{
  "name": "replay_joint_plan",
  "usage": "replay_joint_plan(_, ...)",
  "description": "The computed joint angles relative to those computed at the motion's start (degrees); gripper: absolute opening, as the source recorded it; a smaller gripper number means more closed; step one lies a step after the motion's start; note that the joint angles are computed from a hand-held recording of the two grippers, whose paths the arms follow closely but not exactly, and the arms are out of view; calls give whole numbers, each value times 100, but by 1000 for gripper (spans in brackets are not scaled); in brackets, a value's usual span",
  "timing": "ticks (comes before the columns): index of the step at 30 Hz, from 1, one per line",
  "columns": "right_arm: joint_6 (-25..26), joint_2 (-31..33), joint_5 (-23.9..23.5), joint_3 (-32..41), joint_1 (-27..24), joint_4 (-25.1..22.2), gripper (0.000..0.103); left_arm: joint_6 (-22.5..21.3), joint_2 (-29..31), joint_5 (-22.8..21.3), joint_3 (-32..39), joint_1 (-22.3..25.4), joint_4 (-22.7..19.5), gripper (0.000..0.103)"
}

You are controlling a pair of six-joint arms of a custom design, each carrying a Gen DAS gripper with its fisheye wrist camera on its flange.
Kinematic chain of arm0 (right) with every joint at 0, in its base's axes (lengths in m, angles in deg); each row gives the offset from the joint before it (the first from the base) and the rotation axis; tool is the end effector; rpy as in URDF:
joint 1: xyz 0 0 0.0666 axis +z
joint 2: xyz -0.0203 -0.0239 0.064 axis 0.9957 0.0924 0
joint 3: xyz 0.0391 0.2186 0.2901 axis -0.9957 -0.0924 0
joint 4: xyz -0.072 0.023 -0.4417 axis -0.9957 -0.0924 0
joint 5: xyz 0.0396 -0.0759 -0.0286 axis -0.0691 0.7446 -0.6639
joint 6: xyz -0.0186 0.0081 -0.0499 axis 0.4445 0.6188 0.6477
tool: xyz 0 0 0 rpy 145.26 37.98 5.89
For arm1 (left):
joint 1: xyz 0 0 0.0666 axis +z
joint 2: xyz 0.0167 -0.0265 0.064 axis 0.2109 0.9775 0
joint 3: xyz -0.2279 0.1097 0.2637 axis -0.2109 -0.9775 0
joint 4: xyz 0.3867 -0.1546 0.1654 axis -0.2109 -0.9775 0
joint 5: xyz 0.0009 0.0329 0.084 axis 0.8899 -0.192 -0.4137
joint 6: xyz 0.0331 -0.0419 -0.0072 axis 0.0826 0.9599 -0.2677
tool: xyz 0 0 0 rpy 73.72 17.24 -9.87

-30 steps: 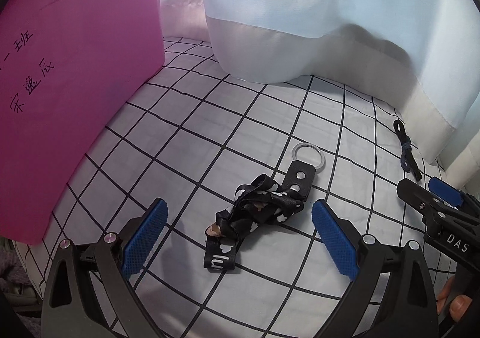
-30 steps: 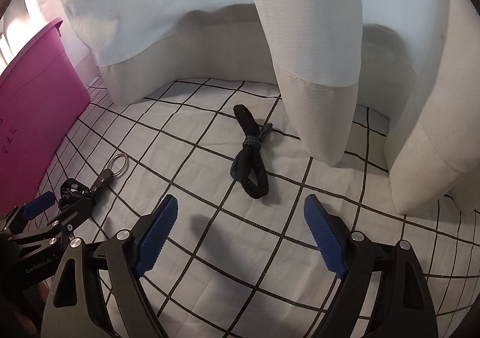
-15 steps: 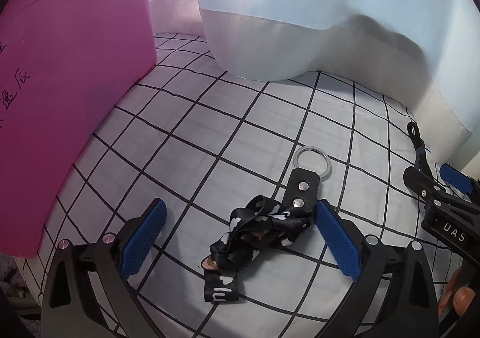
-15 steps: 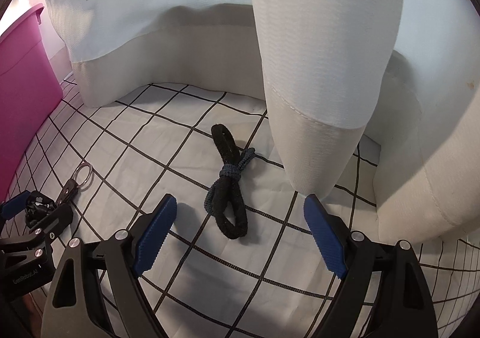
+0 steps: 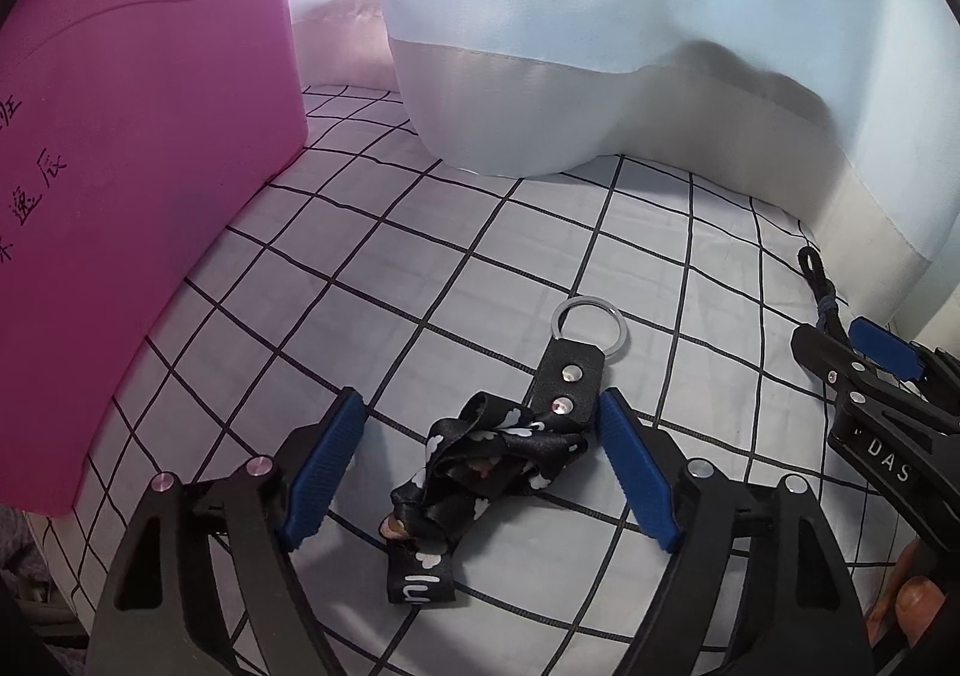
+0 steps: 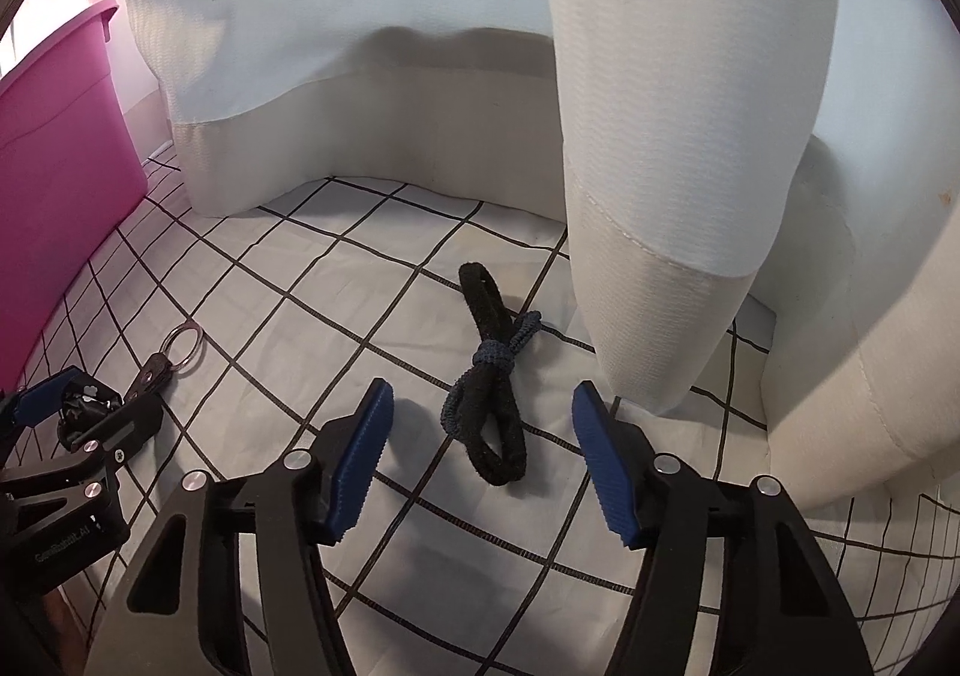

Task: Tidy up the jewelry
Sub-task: 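Close the left tool on the lanyard while the right tool closes on the cord, then carry the lanyard in the left tool and the cord in the right tool over the tub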

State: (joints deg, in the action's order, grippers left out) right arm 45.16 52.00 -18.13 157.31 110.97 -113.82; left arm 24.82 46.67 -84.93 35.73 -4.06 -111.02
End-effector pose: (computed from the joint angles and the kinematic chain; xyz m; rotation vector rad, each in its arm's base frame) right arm 0.5520 0.2639 0.4747 -0.0529 2.5325 0.0561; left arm 0.5200 -0.1441 0.4842 -0.1038 2.5210 0.0348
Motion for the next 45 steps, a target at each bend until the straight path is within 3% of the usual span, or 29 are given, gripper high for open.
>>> replay_joint_plan(2,47,5,28,6,41,32,32,-2,-31,11,-19,-9,20,60)
replay_joint_plan(3,75,8,51,8,59,39,19,15,-53,2,-36,-13,32,55)
replay_joint_plan(4,90,7,64,5,72,48,17,32,-89,-10,-78,-11,67,52)
replay_joint_plan(8,55,-79,10,-129,96,171,16,59,-159,-39,-151,-20,132,38)
replay_joint_plan(11,2,-164,-88,-236,97,232,15,0,-206,30,-213,8,194,34)
replay_joint_plan(18,-272,-515,-287,-644,124,366,15,-1,-493,444,-484,70,324,32)
replay_joint_plan(29,-680,-1055,-803,-938,333,137,15,-217,-817,752,-433,10,-169,32)
replay_joint_plan(38,-769,-934,-712,-16,610,-479,15,-439,-965,918,211,81,-741,32)
replay_joint_plan(45,-574,-282,-493,1689,788,-929,15,-661,-842,983,1204,340,-979,32)
